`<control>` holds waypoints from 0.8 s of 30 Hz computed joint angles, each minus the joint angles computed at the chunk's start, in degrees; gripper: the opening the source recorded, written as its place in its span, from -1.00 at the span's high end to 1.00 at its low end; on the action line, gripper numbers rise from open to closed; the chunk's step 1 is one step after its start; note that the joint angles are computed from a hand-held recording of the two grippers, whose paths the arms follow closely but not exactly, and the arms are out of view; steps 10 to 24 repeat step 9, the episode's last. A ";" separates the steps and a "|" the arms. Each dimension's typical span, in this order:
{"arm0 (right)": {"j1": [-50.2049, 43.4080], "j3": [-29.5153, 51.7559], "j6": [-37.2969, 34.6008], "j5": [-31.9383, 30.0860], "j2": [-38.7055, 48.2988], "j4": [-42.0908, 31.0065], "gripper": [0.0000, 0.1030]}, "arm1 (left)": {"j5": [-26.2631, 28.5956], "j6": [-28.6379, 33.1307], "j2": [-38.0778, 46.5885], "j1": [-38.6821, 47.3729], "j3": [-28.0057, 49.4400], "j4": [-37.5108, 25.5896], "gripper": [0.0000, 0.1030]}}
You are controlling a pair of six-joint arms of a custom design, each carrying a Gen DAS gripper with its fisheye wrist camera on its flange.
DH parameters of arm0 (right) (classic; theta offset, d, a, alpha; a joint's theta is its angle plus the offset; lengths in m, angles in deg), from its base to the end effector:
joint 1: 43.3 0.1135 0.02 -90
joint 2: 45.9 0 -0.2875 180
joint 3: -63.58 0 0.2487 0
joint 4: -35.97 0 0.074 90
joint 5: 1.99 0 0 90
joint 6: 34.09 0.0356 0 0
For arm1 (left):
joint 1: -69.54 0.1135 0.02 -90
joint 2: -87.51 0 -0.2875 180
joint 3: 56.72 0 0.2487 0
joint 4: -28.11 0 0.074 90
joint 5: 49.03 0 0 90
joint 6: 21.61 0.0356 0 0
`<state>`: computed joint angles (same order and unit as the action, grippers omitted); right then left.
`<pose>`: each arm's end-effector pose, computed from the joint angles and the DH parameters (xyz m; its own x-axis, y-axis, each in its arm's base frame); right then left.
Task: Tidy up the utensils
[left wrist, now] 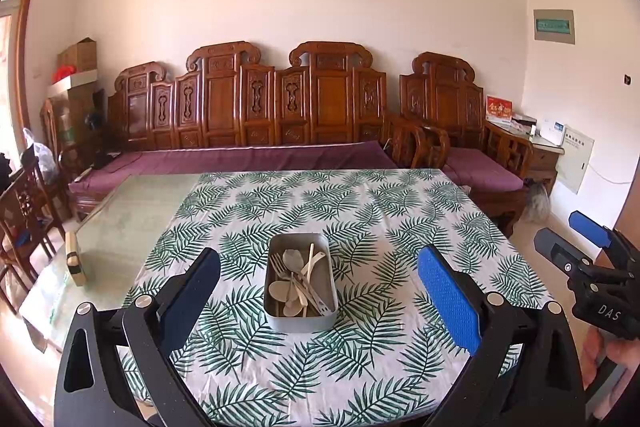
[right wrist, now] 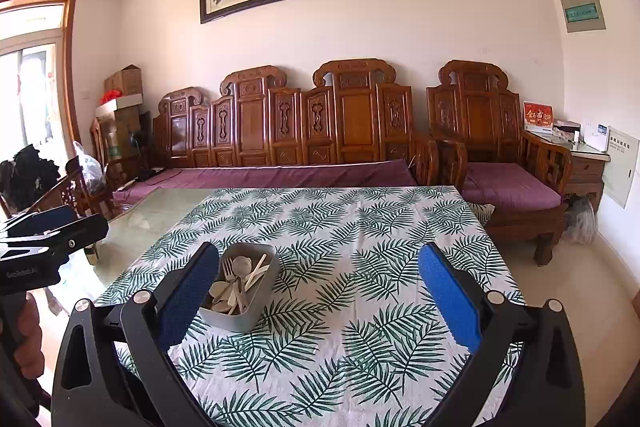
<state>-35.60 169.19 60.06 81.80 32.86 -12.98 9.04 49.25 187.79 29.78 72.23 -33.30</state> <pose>0.2841 0.0423 0.4667 -0.3887 0.0200 -0.9212 -0.2049 0.9728 0.1076 0.3020 -0.2268 0.4593 -0.4586 0.0196 -0.8884 0.0534 0.9986 -0.0056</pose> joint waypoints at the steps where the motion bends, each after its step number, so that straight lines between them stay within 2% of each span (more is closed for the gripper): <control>1: -0.15 -0.26 -0.06 -0.13 -0.11 0.18 -0.95 | -0.03 -0.02 0.03 -0.01 0.05 -0.04 -0.85; 24: -0.14 -0.37 -0.07 -0.02 -0.12 0.28 -0.95 | 0.05 0.10 0.27 -0.13 0.78 -0.50 -0.85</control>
